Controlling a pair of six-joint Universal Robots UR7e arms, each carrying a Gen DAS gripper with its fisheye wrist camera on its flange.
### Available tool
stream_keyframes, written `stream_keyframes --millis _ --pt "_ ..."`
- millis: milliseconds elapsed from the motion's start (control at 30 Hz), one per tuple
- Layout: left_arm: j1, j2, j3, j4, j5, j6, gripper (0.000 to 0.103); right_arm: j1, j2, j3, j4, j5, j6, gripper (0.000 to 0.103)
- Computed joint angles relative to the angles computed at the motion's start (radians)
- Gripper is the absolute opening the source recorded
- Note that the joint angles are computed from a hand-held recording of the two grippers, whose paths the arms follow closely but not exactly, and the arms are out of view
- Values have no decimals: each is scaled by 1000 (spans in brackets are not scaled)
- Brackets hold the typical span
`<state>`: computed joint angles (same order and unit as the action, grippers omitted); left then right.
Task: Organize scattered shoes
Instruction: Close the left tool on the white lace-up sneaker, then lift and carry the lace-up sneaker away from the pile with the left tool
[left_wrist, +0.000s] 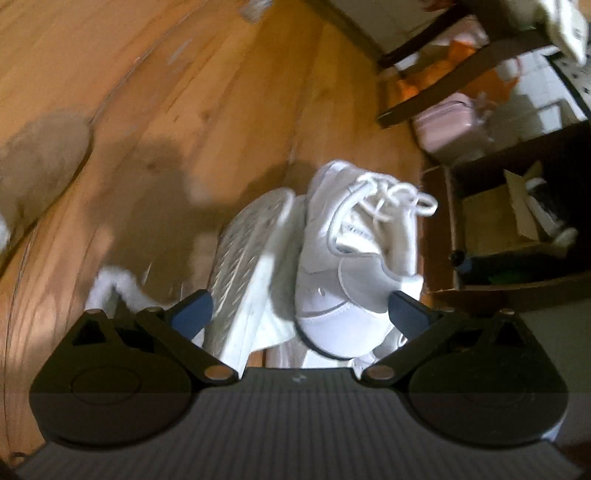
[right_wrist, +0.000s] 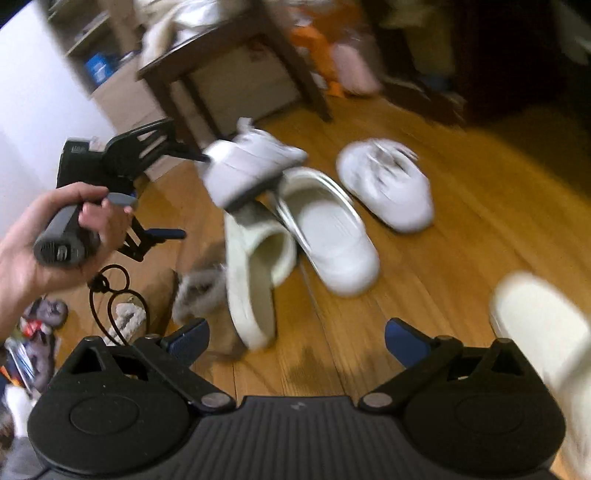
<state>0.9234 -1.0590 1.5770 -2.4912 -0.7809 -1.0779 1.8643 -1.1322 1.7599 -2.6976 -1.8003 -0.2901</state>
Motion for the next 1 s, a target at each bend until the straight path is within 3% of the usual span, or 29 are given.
stream_keyframes --millis 200,367,500,700,733,800,867,1000 --pt "12 -10 3 -15 -24 69 103 29 131 -127 8 -5 -10 101" --pt "51 -6 5 -108 -122 67 103 46 197 -174 -41 -71 -40 99" --pt "45 10 -45 -9 -84 79 103 50 235 -205 -77 -102 -73 98" --pt "43 14 -15 -103 -74 166 103 51 218 -193 -63 -100 -52 97" --pt "47 14 -7 -136 -91 173 100 54 208 -189 -39 -105 -26 97" --pt "64 10 11 -204 -150 176 83 59 183 -176 8 -114 19 97" --pt "75 2 3 -180 -180 134 33 66 172 -162 7 -138 30 97" --pt "92 9 -33 -95 -231 101 37 83 188 -165 -21 -209 -6 97"
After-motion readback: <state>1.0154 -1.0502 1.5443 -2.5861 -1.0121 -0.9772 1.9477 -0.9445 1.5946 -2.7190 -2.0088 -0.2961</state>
